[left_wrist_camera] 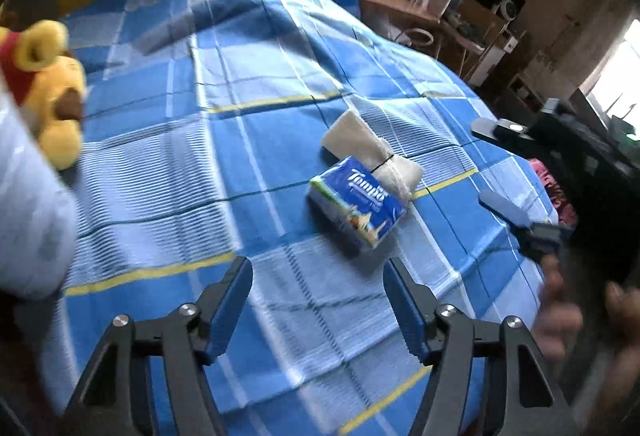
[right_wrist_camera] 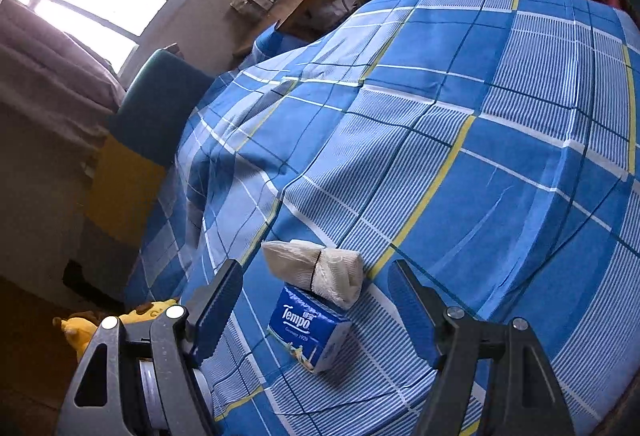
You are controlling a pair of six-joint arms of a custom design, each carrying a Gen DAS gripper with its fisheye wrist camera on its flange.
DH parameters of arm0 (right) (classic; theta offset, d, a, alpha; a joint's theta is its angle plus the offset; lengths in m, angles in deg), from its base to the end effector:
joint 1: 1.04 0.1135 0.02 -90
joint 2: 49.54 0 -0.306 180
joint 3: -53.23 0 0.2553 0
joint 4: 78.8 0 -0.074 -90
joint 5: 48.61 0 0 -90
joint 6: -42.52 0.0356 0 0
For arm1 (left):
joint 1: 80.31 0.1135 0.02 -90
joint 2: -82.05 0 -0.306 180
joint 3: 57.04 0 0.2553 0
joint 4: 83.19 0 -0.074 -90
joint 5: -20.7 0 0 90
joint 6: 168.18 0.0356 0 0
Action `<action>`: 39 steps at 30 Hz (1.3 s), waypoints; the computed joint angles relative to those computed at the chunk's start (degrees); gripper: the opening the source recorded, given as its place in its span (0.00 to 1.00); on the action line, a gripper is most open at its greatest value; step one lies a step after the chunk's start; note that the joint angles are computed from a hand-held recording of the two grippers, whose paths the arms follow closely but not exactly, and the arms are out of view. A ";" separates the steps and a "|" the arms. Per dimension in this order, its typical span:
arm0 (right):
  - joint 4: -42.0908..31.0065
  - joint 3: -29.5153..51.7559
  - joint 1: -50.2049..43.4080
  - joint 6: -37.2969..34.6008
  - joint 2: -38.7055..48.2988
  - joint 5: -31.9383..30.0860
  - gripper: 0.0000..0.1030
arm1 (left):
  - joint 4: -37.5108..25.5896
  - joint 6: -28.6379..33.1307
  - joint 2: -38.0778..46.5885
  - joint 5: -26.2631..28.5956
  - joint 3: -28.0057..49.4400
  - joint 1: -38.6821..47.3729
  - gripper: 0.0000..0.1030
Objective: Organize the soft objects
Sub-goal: 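Move both grippers back toward the tissue pack and gauze roll, then grasp blue Tempo tissue pack with left gripper while right gripper grasps white gauze roll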
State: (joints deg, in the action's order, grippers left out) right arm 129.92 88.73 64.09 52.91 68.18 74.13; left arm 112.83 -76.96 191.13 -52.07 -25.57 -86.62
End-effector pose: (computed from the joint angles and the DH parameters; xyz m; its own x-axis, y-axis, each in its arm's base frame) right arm 0.1263 0.2266 0.0479 -0.5566 0.7666 -0.3203 0.4458 0.6009 0.6635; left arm 0.2237 -0.0353 0.0583 -0.8688 0.1165 -0.4812 0.2636 0.9316 -0.2503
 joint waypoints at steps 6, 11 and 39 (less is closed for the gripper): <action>5.53 -1.09 -0.60 -1.45 1.50 -1.32 0.74 | -4.78 -9.22 8.52 -0.27 11.47 -4.91 0.68; 8.17 -1.68 -0.28 -1.93 1.92 -1.17 0.74 | -7.28 -13.36 12.70 -3.80 17.35 -8.83 0.70; -25.37 16.96 -4.08 -23.79 -0.18 -10.56 0.74 | 15.82 27.63 13.55 4.81 -10.94 24.14 0.61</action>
State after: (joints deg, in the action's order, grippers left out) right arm 104.55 105.69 60.01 29.12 68.00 63.57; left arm 128.65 -49.33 204.68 -47.25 -36.51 -62.48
